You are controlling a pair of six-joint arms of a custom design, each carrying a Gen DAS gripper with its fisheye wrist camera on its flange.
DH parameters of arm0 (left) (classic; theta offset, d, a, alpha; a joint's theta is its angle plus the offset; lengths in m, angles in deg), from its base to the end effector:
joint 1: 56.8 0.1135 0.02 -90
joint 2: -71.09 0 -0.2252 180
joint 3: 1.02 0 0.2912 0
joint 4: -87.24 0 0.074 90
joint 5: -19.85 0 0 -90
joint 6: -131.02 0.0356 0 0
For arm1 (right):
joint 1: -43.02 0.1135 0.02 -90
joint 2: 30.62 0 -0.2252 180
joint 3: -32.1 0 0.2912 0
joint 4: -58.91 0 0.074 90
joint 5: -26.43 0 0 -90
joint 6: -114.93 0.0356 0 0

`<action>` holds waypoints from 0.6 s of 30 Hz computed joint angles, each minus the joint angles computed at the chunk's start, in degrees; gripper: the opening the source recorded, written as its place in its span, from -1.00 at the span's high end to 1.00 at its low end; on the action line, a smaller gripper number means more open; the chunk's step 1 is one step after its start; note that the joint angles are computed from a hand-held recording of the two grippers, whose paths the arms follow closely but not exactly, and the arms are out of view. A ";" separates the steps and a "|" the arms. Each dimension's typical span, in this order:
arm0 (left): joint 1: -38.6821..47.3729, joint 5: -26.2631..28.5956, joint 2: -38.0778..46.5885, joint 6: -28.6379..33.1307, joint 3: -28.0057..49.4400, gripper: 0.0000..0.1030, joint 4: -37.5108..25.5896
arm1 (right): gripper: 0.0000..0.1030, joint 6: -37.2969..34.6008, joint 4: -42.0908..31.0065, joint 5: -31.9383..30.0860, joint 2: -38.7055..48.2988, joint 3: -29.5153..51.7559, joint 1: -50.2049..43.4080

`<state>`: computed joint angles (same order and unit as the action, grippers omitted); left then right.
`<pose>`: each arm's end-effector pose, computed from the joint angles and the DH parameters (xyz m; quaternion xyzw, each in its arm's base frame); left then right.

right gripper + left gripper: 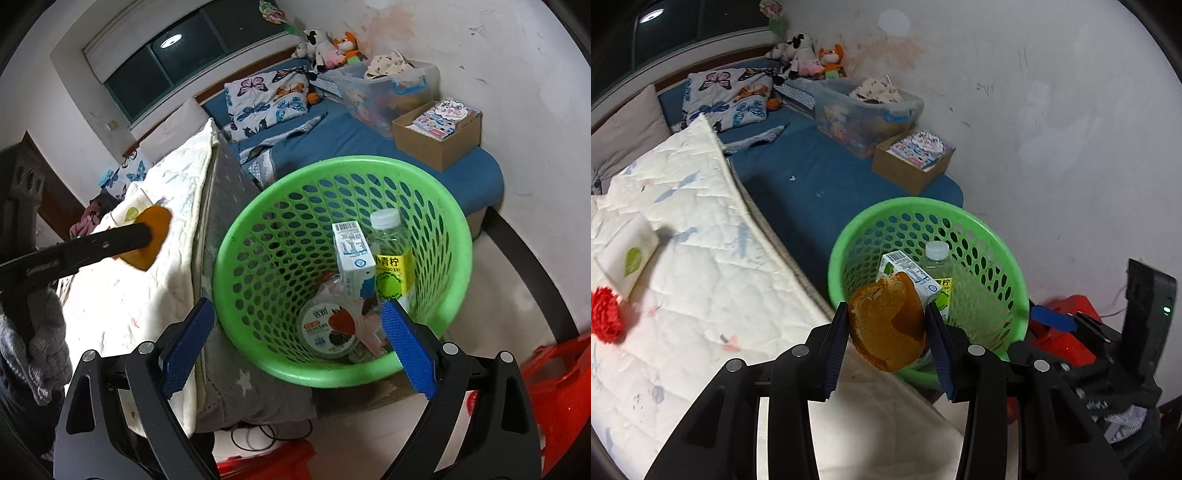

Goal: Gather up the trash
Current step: 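Carry the orange peel over the green wastebasket and open the left gripper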

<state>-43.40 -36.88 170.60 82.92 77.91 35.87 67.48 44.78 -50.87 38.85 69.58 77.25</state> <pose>0.3566 0.0649 0.1346 0.2765 0.9061 -0.1807 0.2643 0.2222 0.1417 0.0918 0.1081 0.9165 0.1502 0.3548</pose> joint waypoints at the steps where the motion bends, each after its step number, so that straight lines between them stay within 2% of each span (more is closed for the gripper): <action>1: -0.64 -0.41 0.38 -0.34 0.12 0.21 0.47 | -0.78 0.03 0.02 0.10 -0.09 -0.16 0.04; 3: -2.41 -1.46 1.57 -0.54 0.30 0.21 1.54 | -0.78 0.09 0.15 0.07 -0.01 -0.34 0.08; 11: -6.76 -4.51 4.60 -2.26 0.34 0.21 4.12 | -0.78 -0.14 -4.88 6.34 1.93 2.03 2.38; 16: -8.33 -5.55 6.44 -2.75 1.02 0.20 4.91 | -0.78 0.00 -5.28 7.25 2.94 2.33 2.89; 18: -8.75 -6.09 6.87 -3.20 1.23 0.13 5.13 | -0.78 0.48 -6.14 8.30 3.36 2.70 3.40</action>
